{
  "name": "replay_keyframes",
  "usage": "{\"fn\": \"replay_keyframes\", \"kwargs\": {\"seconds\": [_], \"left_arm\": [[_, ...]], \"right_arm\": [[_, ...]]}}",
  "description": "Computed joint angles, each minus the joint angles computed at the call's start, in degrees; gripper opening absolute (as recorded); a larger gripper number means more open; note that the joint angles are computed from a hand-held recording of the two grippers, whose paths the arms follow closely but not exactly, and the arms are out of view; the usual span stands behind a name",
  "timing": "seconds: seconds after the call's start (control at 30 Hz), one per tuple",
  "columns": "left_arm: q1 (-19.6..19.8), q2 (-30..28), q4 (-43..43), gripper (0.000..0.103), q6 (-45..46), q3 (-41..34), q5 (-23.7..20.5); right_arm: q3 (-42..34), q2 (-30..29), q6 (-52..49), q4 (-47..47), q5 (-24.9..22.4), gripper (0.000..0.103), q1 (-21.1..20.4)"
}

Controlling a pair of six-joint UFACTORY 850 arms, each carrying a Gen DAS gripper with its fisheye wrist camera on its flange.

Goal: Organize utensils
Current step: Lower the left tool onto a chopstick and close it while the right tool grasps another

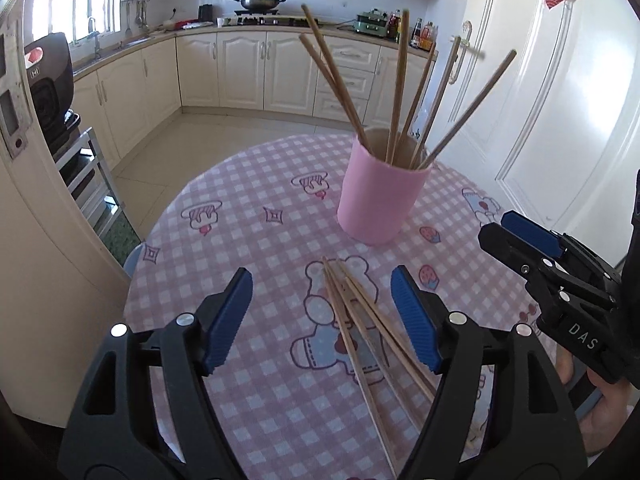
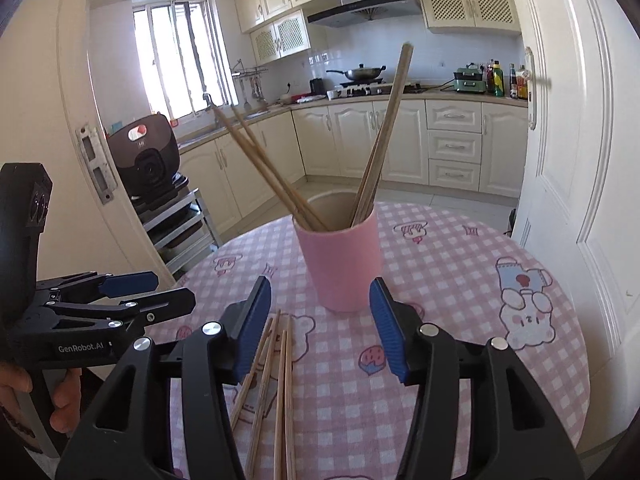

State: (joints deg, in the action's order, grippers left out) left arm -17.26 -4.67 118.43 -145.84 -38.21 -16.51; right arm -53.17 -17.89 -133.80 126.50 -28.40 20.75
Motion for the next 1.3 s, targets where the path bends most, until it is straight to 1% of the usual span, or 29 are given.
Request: {"fn": "replay_keyframes", "kwargs": {"seconds": [0.07,0.13,0.23,0.33,0.43,0.47,0.53,0.57,0.63,0.67,0.7,0.83,1.0,1.07,1.1,1.2,1.3], "left_arm": [[0.52,-1.04,2.83,0.071,-2.98,0.19,1.83],[0.65,-2.34,3.58,0.071,-4.25,0.15,3.52],[0.64,-3.6,8.57,0.071,-9.86,0.28,4.8],[0.38,-4.91,9.99,0.07,-12.02,-0.06,5.53],[0.34,-5.96,15.21,0.064,-17.66,-0.21,6.53],[0.33,-6.44,17.13,0.06,-19.54,-0.29,6.83],[0.2,-7.41,17.13,0.055,-19.61,-0.71,7.39],[0.32,-7.88,19.28,0.052,-21.71,-0.92,7.68],[0.34,-9.0,21.74,0.046,-24.38,-1.45,8.33],[0.49,-9.49,23.95,0.04,-26.49,-1.76,8.79],[0.58,-10.0,25.22,0.038,-27.71,-2.05,9.07],[0.51,-10.72,21.23,0.036,-23.61,-2.67,8.79],[1.02,-11.79,21.36,0.034,-23.12,-3.81,8.6],[0.88,-12.13,15.54,0.03,-17.02,-4.23,8.33],[0.96,-12.22,14.24,0.028,-15.68,-4.39,8.32],[1.44,-12.47,15.04,0.023,-16.45,-4.71,8.64],[1.81,-12.43,17.24,0.021,-18.18,-4.66,9.04]], "right_arm": [[-0.47,-0.88,3.53,-4.32,1.57,0.049,0.33],[-0.45,-1.53,4.89,-6.08,2.59,0.049,0.78],[-0.41,-2.24,6.8,-8.93,3.78,0.049,1.3],[-0.36,-2.95,9.45,-12.56,4.73,0.049,1.22],[-0.6,-3.81,13.33,-16.88,5.29,0.049,1.16],[-0.39,-3.9,13.41,-17.2,5.32,0.049,1.1],[-0.37,-4.22,14.84,-19.19,5.39,0.049,0.88],[-0.35,-4.32,15.71,-20.2,5.26,0.049,0.75],[-0.28,-4.44,16.8,-21.58,5.49,0.049,0.62],[-0.46,-4.59,17.44,-22.38,5.7,0.049,0.6],[-0.66,-4.81,18.17,-23.35,5.79,0.049,0.53],[-1.59,-5.58,23.36,-29.6,5.98,0.049,0.38],[-2.53,-6.32,28.21,-36.38,7.08,0.049,1.13],[-2.71,-6.4,29.09,-38.09,8.35,0.049,1.73],[-2.73,-6.37,29.07,-38.49,9.09,0.049,2.04],[-3.16,-6.49,30.51,-40.75,10.73,0.049,2.81],[-3.89,-6.81,33.83,-44.82,12.21,0.049,3.7]]}}
